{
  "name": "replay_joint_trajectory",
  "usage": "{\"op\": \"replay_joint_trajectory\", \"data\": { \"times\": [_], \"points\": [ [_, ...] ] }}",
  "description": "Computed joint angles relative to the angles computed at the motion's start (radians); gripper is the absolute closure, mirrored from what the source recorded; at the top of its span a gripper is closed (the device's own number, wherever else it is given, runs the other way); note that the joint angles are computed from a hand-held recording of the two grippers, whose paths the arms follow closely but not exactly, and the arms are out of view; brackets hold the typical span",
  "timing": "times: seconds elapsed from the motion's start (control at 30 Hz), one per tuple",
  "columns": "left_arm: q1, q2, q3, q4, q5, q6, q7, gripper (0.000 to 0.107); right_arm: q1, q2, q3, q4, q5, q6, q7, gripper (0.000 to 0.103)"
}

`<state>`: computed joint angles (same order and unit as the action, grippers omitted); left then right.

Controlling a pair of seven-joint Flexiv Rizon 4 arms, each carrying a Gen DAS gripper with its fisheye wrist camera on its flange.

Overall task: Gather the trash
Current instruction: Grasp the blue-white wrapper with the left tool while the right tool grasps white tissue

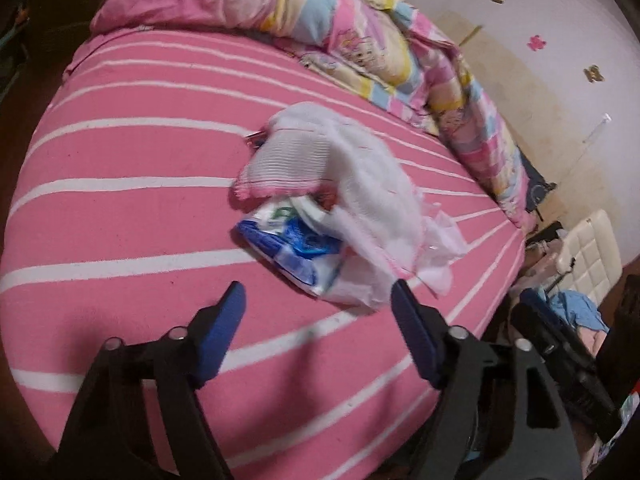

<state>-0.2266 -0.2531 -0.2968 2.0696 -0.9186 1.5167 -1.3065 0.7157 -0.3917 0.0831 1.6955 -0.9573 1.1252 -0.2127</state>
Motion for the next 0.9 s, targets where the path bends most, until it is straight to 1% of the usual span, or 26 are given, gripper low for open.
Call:
{"op": "replay_joint_trajectory", "data": {
  "times": [0.07,0.1,0.13,0.17,0.23,0.3,0.33,0.37,0.4,0.43,0.47,0.5,0.6,0.67,0.7,0.73,0.77,0.8,0.87,0.9],
  "points": [
    [0.01,-0.011,-0.001,-0.008,-0.014,-0.012,-0.002,0.037,0.002,-0.028,-0.007,-0.014,-0.012,-0.011,-0.035,0.013],
    [0.007,-0.019,0.016,-0.015,0.005,-0.024,-0.026,0.038,0.006,-0.037,-0.013,-0.019,-0.021,-0.021,-0.047,0.013],
    [-0.002,-0.026,0.045,-0.021,0.043,-0.039,-0.072,0.042,0.005,-0.048,-0.013,-0.026,-0.015,-0.038,-0.07,0.013],
    [0.005,-0.032,0.043,-0.024,0.04,-0.046,-0.088,0.043,-0.002,-0.057,-0.009,-0.032,0.01,-0.046,-0.085,0.013],
    [0.04,-0.041,-0.002,-0.026,-0.036,-0.05,-0.059,0.044,-0.013,-0.063,-0.024,-0.029,0.018,-0.014,-0.058,0.013],
    [0.041,-0.053,-0.007,-0.037,-0.055,-0.045,-0.05,0.045,-0.024,-0.077,-0.034,-0.04,0.037,-0.013,-0.062,0.013],
    [0.053,-0.062,-0.037,-0.043,-0.102,-0.024,-0.009,0.046,-0.029,-0.085,-0.036,-0.048,0.051,-0.015,-0.067,0.014],
    [0.059,-0.071,-0.052,-0.05,-0.131,-0.016,0.017,0.048,-0.037,-0.094,-0.037,-0.056,0.07,-0.009,-0.068,0.014],
    [0.065,-0.083,-0.068,-0.06,-0.164,-0.015,0.042,0.057,-0.04,-0.1,-0.041,-0.062,0.083,-0.004,-0.066,0.015],
    [0.062,-0.09,-0.067,-0.068,-0.178,-0.02,0.049,0.063,-0.046,-0.11,-0.043,-0.072,0.102,-0.003,-0.067,0.015],
    [0.051,-0.101,-0.054,-0.08,-0.168,-0.028,0.036,0.065,-0.049,-0.117,-0.044,-0.081,0.121,-0.005,-0.072,0.017],
    [0.043,-0.108,-0.044,-0.087,-0.159,-0.029,0.027,0.07,-0.055,-0.126,-0.042,-0.089,0.142,0.002,-0.079,0.022],
    [0.02,-0.124,-0.009,-0.112,-0.069,-0.064,-0.017,0.078,-0.067,-0.164,-0.026,-0.137,0.215,-0.01,-0.153,0.027],
    [0.007,-0.134,0.012,-0.124,-0.005,-0.074,-0.054,0.081,-0.063,-0.179,-0.029,-0.158,0.239,-0.013,-0.194,0.032],
    [0.003,-0.138,0.021,-0.129,0.027,-0.074,-0.075,0.084,-0.059,-0.184,-0.034,-0.167,0.247,-0.017,-0.208,0.035],
    [0.007,-0.142,0.02,-0.133,0.044,-0.073,-0.089,0.085,-0.058,-0.189,-0.035,-0.173,0.259,-0.016,-0.22,0.042],
    [0.015,-0.144,0.01,-0.132,0.05,-0.069,-0.098,0.086,-0.059,-0.192,-0.033,-0.177,0.274,-0.017,-0.232,0.048],
    [0.025,-0.144,0.001,-0.13,0.053,-0.068,-0.104,0.091,-0.06,-0.195,-0.029,-0.184,0.293,-0.023,-0.245,0.061],
    [0.046,-0.146,-0.025,-0.125,0.048,-0.057,-0.101,0.092,-0.063,-0.194,-0.024,-0.182,0.327,-0.025,-0.257,0.086],
    [0.054,-0.144,-0.036,-0.12,0.045,-0.051,-0.097,0.093,-0.063,-0.189,-0.026,-0.176,0.338,-0.021,-0.256,0.093]
  ]
}}
